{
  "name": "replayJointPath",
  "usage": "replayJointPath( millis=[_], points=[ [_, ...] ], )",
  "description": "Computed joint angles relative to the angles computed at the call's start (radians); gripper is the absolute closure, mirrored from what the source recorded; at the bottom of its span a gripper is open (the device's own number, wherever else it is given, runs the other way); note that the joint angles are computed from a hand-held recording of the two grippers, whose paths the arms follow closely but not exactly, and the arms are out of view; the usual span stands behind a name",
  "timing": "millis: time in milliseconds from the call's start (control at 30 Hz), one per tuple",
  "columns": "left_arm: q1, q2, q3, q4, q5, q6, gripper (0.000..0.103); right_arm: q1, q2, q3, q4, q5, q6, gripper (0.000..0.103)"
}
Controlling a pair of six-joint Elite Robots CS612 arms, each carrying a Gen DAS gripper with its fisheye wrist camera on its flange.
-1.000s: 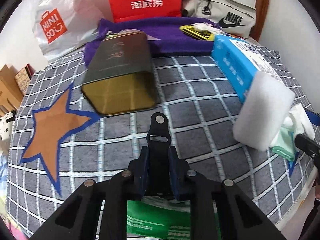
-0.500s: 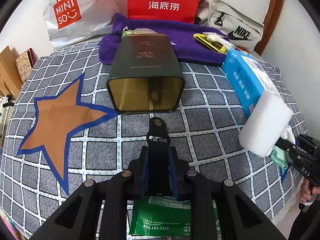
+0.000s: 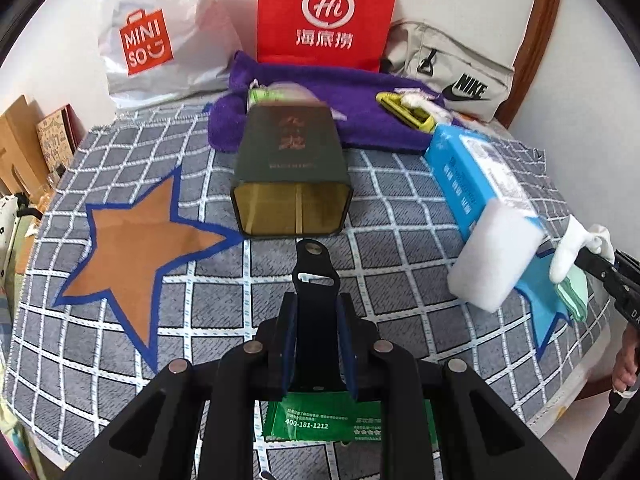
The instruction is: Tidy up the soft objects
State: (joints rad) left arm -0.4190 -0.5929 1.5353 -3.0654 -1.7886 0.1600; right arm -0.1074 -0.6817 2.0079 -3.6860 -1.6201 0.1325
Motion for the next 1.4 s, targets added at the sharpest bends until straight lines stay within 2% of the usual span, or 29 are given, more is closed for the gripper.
replayJointPath(
  millis=[300,567,900,1400],
  points=[
    [-0.005,-0.034,0.005,-0.05,0.037,0.002,0.084,-0.001,-0.03,-0.017,-0.014,-0.022,-0.002,0.084],
    [-0.013,-0.025,-0.063,-0.046,0.079,-0.032,0.084,-0.012,-0.043,-0.076,0.027,-0.029,-0.011,0.084],
    [-0.027,0.045,-0.225,0.038,0.116,-0.047,0.084,-0.033,-0.017,-0.203,0.131,-0.025,-0.029,0.084],
    [-0.04,0.163,-0.468,0.207,0.09,-0.027,0.084,-0.06,0.058,-0.378,0.26,0.029,-0.016,0.084]
  ],
)
